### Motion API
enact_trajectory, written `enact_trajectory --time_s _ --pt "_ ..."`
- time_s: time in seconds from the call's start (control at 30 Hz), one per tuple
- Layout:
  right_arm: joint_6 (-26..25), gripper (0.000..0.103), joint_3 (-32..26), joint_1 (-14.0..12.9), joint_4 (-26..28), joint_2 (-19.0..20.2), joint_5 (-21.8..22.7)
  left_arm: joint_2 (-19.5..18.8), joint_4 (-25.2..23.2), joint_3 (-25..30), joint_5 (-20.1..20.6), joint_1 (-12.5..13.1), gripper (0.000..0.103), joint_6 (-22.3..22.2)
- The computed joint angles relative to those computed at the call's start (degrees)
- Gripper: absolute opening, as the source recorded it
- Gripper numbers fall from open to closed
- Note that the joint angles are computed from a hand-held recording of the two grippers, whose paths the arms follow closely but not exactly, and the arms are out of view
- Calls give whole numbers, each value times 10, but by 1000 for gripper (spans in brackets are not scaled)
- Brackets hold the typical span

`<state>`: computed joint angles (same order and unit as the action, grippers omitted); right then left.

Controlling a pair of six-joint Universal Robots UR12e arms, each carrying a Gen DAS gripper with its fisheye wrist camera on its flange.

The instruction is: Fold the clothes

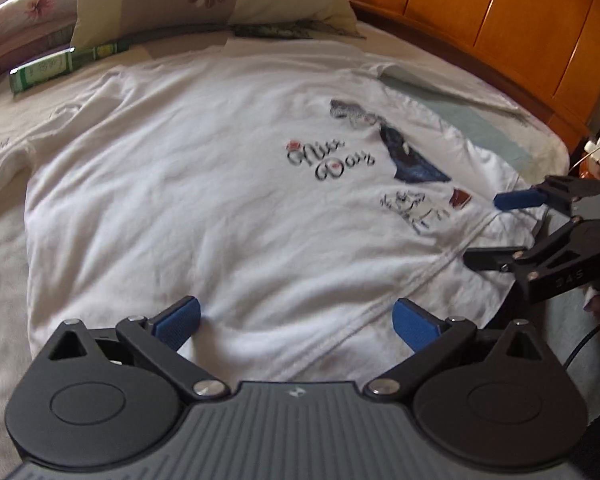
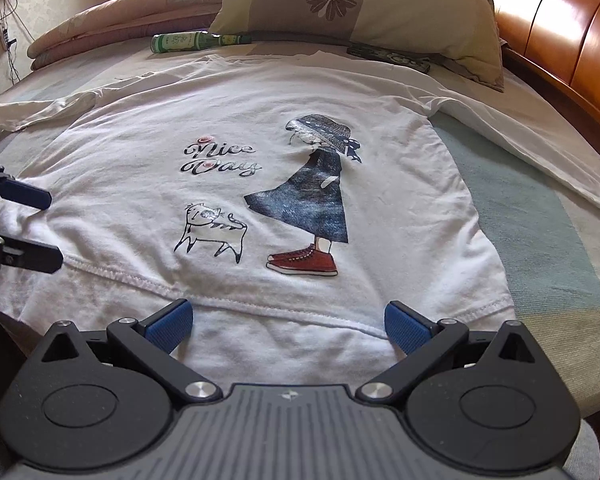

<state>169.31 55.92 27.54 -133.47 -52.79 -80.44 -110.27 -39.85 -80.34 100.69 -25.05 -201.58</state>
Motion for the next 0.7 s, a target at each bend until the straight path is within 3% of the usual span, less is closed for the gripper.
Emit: enact_trajectory --time_s 0.1,0.23,0.43,0.53,0.63,0.7 --pt "-6 103 28 -5 -20 -15 14 9 -27 -10 33 -10 102 -19" --pt "-14 103 46 -9 -42 -22 29 25 -109 4 41 -8 102 -56" --pt "-3 103 50 -6 -55 -22 16 17 -41 34 61 23 102 -4" --pt "3 103 49 -5 -56 -21 13 -7 -29 57 11 54 102 17" --pt "10 103 42 -2 -46 -19 1 -7 -10 33 -78 84 102 -41" --pt "13 103 39 -2 -41 -18 -3 7 19 -7 -107 97 102 -76"
